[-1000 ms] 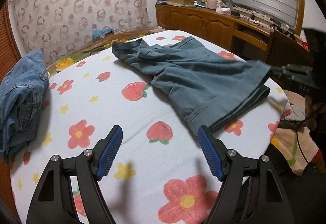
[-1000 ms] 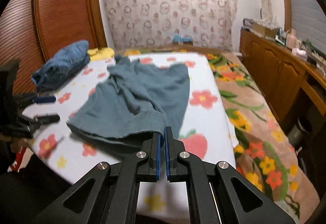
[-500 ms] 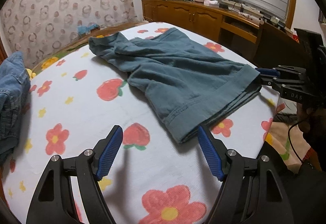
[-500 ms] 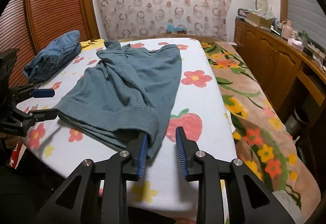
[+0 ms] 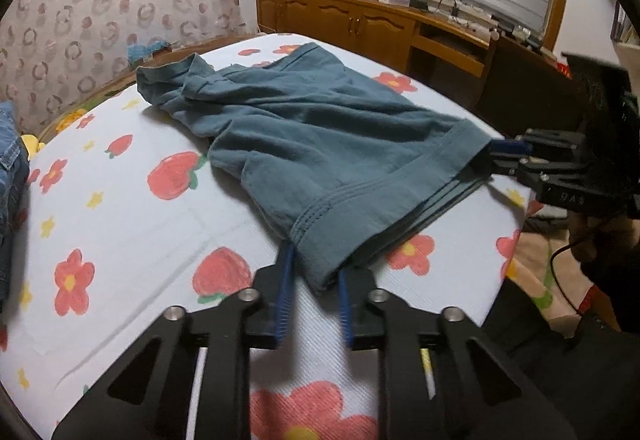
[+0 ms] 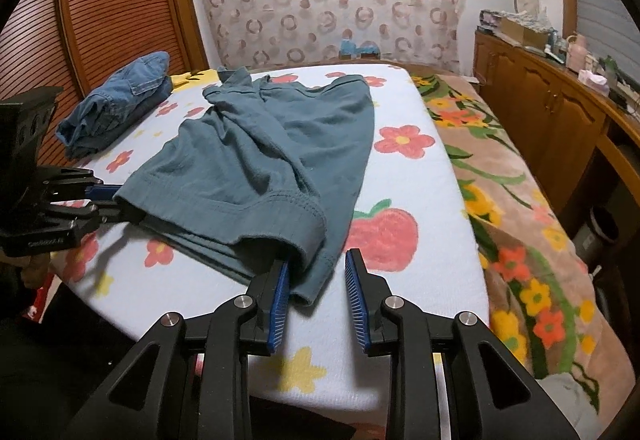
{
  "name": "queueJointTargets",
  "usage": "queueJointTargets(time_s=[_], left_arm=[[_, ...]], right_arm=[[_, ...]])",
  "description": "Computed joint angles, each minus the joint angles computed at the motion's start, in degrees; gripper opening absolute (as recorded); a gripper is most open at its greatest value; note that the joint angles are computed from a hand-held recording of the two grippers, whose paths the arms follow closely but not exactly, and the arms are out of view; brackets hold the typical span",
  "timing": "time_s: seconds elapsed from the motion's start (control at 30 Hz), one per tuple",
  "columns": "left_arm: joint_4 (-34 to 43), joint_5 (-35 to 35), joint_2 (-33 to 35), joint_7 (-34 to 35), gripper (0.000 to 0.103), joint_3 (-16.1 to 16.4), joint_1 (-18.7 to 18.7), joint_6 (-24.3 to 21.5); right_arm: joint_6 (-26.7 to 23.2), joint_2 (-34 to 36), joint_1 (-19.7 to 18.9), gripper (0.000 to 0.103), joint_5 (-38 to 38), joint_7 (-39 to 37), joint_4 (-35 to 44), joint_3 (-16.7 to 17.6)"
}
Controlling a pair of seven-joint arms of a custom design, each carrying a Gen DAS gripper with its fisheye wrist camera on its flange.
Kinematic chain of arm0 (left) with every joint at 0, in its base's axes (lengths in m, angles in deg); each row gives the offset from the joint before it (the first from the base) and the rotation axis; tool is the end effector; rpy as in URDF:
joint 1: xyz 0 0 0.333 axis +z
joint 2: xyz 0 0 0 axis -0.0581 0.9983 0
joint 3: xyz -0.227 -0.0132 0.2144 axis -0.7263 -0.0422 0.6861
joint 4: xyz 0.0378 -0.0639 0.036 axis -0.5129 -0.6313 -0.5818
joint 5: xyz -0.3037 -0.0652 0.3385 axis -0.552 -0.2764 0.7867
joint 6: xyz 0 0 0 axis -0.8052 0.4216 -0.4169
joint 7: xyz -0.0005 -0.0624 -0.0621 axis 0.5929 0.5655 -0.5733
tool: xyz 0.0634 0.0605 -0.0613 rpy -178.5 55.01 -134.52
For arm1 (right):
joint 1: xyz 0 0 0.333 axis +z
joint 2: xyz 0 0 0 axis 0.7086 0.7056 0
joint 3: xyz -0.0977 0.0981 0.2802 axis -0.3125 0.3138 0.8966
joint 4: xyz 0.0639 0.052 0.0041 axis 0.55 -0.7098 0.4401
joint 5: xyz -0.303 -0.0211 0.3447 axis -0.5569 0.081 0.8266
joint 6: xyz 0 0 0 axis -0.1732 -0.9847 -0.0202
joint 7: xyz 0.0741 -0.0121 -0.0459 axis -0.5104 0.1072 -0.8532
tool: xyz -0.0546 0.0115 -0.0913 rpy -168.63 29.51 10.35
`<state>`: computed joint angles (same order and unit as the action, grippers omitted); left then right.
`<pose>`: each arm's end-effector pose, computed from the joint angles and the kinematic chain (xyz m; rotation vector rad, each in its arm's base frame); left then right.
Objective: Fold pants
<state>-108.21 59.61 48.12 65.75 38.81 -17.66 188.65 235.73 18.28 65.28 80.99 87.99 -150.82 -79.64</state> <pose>0.5619 -0.2966 0.4098 -1.4010 2.2880 -0.8833 0.5568 0.2158 0.4625 -1.8947 1.3701 -0.4333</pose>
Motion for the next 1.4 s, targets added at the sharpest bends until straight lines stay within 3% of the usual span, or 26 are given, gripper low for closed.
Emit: queueJointTargets(time_s=[0.17, 0.43, 0.77, 1.07, 1.2, 1.33, 1.4], left_arm=[[-1.5, -0.6, -2.1, -0.4, 0.011, 0.2, -0.4, 2.0], [-5.9, -1.4, -7.9, -1.3, 0.010, 2.9, -2.7, 3.7], [-8.1, -1.3, -9.3, -2.4, 0.010, 5.2, -4.7, 2.9], [-9.5, 0.1, -11.0, -4.2, 0.013, 5.3, -4.8, 4.2], [-10.0, 5.0, -11.8, -9.1, 0.020, 4.2, -2.7, 5.0], [-9.8, 9.4, -11.7, -13.5, 0.046, 3.8, -1.2, 5.6], [-9.3, 11.7, -11.3, -15.8, 0.048, 3.5, -0.2, 5.9]], right_arm=[[-0.7, -0.3, 2.0, 0.015, 6.6, -5.9, 0.4, -1.4], [-0.8, -2.6, 4.0, 0.012, 13.8, -13.6, -0.1, -1.9], [-2.3, -5.1, 4.7, 0.012, 14.4, -15.3, -2.4, -2.4], [-3.4, -5.7, 3.1, 0.012, 9.8, -10.3, -2.3, -0.8], [-3.2, -6.6, 2.6, 0.012, 6.8, -7.5, -2.8, -0.2], [-2.7, -7.4, 2.3, 0.012, 4.0, -5.5, -3.5, 0.1], [-2.4, -7.9, 2.5, 0.015, 3.5, -4.9, -3.7, -0.2]])
